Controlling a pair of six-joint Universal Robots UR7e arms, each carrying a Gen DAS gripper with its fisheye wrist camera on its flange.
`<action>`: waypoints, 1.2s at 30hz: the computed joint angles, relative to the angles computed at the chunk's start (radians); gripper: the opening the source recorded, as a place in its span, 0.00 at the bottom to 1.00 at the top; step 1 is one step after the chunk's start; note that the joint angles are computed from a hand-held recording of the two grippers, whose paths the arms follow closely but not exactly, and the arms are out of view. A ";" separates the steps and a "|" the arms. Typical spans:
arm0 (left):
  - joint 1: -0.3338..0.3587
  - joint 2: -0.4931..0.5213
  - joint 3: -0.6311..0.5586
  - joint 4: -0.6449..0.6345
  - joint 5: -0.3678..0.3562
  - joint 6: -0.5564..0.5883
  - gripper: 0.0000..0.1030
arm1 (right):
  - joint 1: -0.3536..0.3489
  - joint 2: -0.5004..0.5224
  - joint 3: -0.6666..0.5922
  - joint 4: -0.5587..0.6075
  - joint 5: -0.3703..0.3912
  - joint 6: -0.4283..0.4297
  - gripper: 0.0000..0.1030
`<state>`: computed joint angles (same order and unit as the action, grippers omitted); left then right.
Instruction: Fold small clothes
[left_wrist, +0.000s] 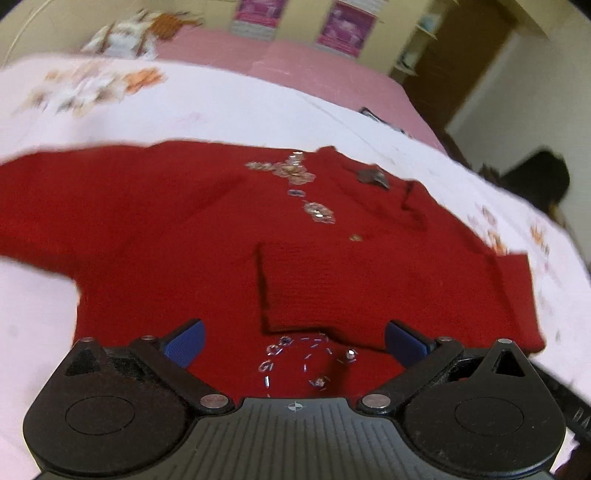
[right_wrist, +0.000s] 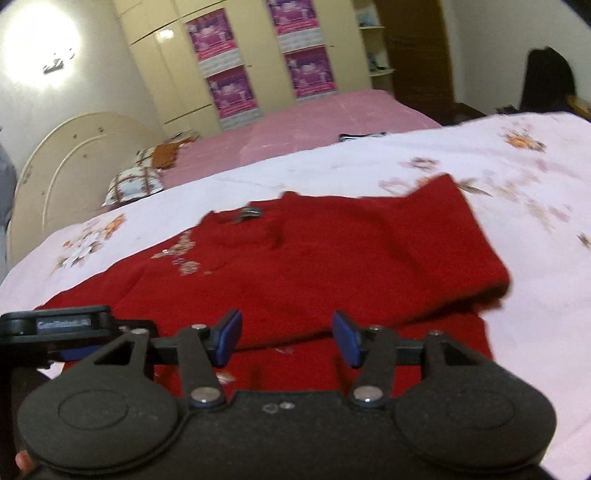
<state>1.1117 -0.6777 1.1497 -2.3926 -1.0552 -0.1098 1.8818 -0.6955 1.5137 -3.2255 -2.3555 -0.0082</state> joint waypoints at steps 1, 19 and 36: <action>0.009 -0.001 0.002 -0.010 -0.027 -0.021 0.75 | 0.002 -0.006 0.024 -0.018 -0.007 0.015 0.57; 0.050 0.067 -0.034 -0.149 -0.214 -0.129 0.09 | -0.015 -0.012 0.065 -0.082 -0.047 0.026 0.57; 0.086 0.057 -0.103 -0.276 -0.072 -0.057 0.05 | -0.041 0.019 0.014 -0.176 -0.168 -0.056 0.57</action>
<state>1.1978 -0.6206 1.0463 -2.6682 -1.1275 -0.1670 1.8405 -0.6769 1.5281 -3.4013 -2.5238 -0.0642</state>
